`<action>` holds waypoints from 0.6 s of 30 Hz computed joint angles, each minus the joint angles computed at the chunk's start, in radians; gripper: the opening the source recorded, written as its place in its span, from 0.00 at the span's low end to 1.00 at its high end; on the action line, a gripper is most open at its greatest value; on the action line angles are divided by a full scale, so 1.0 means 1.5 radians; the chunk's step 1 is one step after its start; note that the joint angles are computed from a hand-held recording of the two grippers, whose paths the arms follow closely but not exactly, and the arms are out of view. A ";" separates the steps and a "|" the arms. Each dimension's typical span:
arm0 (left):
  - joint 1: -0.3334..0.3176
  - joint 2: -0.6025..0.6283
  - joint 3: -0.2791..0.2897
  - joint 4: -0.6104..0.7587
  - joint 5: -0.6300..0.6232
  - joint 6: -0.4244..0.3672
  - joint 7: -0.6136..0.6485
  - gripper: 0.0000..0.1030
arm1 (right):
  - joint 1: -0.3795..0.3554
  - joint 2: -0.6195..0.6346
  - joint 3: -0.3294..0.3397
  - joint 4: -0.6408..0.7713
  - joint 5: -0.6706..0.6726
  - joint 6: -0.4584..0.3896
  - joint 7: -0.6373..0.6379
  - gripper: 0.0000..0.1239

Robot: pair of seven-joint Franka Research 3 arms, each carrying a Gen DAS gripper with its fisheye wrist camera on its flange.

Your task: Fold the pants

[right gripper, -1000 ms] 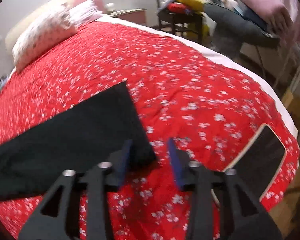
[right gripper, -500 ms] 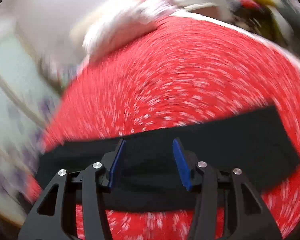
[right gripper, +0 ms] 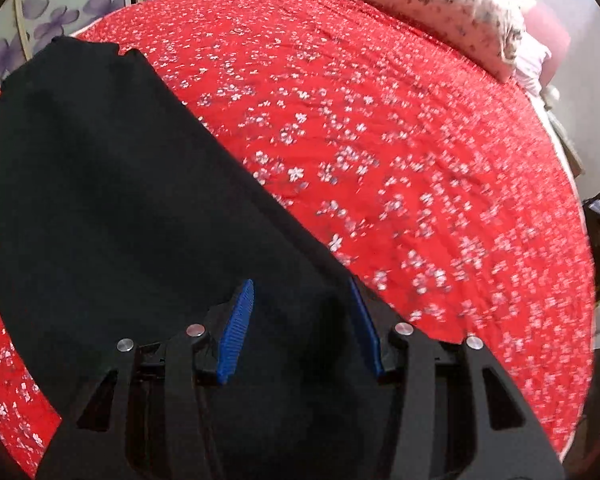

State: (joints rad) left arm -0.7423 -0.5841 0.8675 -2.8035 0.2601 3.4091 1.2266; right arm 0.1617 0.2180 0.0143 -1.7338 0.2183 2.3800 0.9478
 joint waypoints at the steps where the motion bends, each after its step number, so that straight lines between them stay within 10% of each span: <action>1: -0.003 0.000 -0.001 0.001 0.003 0.001 0.003 0.98 | -0.009 0.000 0.004 0.001 0.031 -0.011 -0.012 0.24; 7: -0.012 0.004 0.000 0.006 0.006 -0.004 0.003 0.98 | 0.010 -0.009 0.004 -0.021 0.007 0.049 0.000 0.05; 18: -0.019 0.002 0.006 0.006 -0.014 -0.010 0.007 0.98 | 0.040 -0.022 -0.015 -0.064 -0.102 0.115 0.078 0.11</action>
State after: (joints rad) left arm -0.7711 -0.5818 0.8767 -2.7953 0.2386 3.3947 1.2367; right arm 0.2219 0.1853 -0.0079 -1.8305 0.0654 2.5518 1.0645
